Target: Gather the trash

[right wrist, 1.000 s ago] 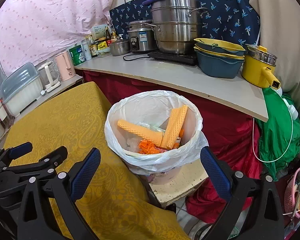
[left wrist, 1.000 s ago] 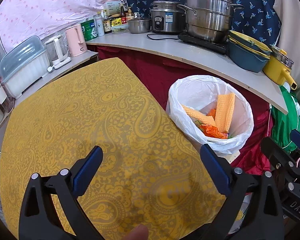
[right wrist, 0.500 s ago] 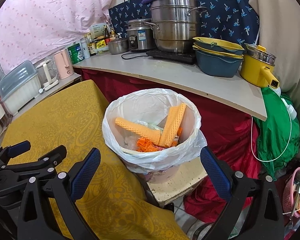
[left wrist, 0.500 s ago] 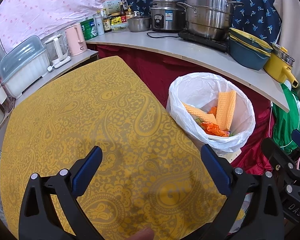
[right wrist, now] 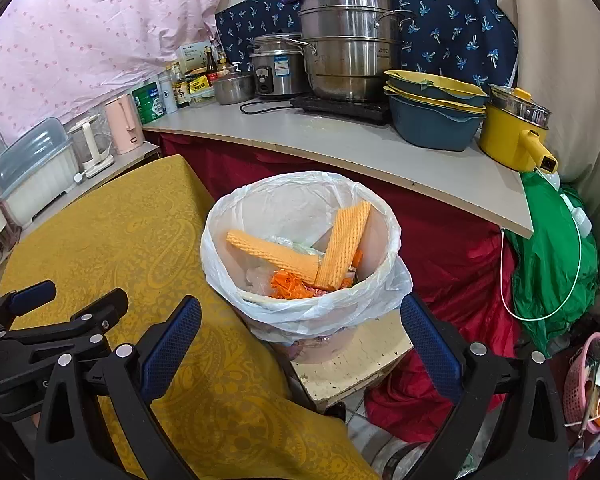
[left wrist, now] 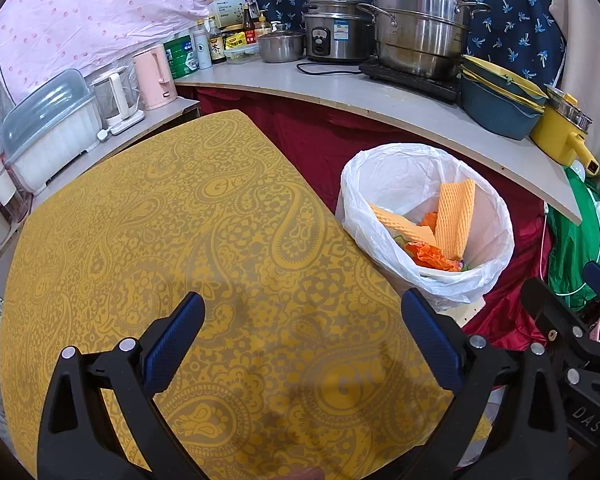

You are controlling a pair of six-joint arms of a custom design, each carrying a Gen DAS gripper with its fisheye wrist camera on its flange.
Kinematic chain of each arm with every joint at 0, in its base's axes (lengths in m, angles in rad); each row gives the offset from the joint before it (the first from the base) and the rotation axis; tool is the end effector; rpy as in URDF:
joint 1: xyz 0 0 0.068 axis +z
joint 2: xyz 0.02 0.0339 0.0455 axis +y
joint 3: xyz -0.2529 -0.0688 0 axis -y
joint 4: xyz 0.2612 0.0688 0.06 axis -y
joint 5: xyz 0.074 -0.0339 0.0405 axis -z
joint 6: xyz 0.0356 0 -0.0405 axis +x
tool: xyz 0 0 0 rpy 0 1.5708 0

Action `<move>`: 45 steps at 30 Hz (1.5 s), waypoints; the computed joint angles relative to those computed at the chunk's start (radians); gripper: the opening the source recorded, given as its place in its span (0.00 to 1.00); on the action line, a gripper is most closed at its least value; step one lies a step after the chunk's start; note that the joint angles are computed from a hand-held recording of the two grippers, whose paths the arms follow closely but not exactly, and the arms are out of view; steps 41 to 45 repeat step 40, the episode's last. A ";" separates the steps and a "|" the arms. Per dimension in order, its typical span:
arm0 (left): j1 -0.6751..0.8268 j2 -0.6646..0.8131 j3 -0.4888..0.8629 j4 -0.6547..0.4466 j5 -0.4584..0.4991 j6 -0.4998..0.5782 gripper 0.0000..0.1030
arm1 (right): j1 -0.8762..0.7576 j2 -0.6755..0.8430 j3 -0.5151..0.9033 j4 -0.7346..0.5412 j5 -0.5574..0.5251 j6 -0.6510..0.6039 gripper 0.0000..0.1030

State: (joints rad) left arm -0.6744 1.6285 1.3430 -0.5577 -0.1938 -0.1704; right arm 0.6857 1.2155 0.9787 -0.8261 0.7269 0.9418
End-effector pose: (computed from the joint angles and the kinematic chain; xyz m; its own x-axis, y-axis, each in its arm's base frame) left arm 0.2968 -0.2285 0.2686 -0.6618 0.3160 -0.6798 0.4064 0.9133 0.0290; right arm 0.2077 0.1393 0.2598 -0.5782 0.3076 -0.7557 0.4156 0.9081 0.0516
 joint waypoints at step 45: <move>-0.001 -0.011 -0.021 0.014 -0.006 -0.009 0.91 | 0.002 -0.001 -0.020 -0.002 -0.001 0.028 0.93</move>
